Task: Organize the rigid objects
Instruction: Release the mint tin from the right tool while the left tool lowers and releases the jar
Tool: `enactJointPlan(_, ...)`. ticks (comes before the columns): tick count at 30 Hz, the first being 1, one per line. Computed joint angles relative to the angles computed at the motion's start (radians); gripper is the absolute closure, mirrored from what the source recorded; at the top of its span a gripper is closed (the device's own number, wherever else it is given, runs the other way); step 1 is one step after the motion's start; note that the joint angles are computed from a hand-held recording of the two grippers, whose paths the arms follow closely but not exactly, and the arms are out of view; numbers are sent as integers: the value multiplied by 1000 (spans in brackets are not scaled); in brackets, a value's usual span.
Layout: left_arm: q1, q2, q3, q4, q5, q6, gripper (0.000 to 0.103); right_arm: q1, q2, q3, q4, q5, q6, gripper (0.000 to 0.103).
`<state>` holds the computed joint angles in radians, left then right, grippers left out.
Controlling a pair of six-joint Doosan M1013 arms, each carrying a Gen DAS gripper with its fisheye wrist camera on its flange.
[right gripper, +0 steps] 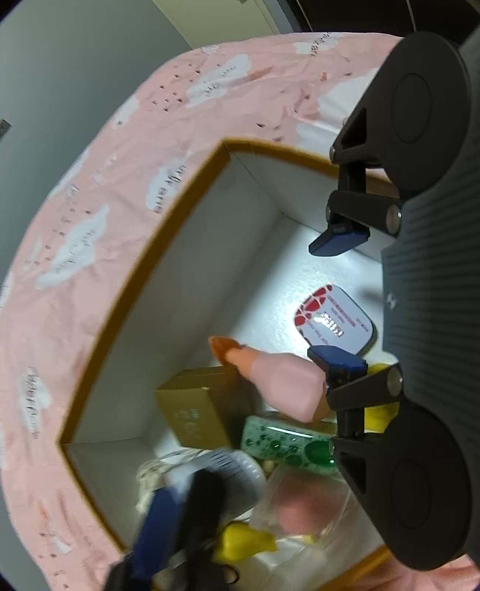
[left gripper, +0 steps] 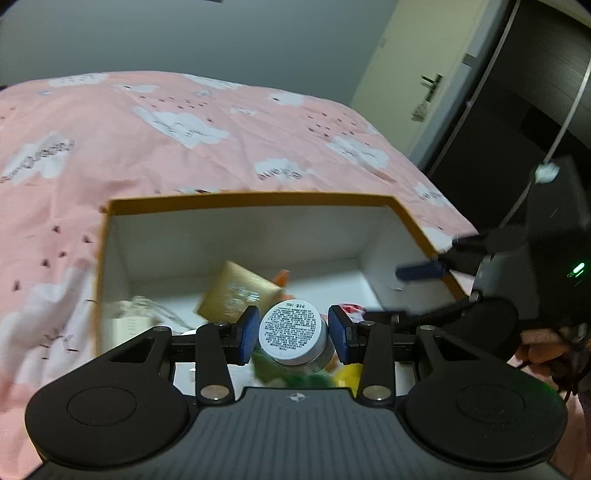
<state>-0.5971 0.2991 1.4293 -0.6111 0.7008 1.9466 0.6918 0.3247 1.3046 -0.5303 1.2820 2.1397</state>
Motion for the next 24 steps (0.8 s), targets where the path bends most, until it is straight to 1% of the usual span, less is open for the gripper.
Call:
enactJointPlan(3,-13,16,-20,-31,43,33,57,15,-25,12,-61,-13,41,51)
enactJointPlan(6,-20,39,-48,-82,110,60,57,31,-47,21,-123,3,66,51)
enactJointPlan(8,-27,59,-73,-99,161,58,57,43,-59,29,-177,29,87,51)
enactJointPlan(11,-43,85,-107,-88,211,28,57,41,-81,49,-206,34,125,51)
enactJointPlan(15,-61,102,-122,-69,238,-5,57,35,-104,82,-199,22,174,51)
enactJointPlan(24,-82,118,-145,-18,266,-49,58,32,-119,119,-178,7,203,50)
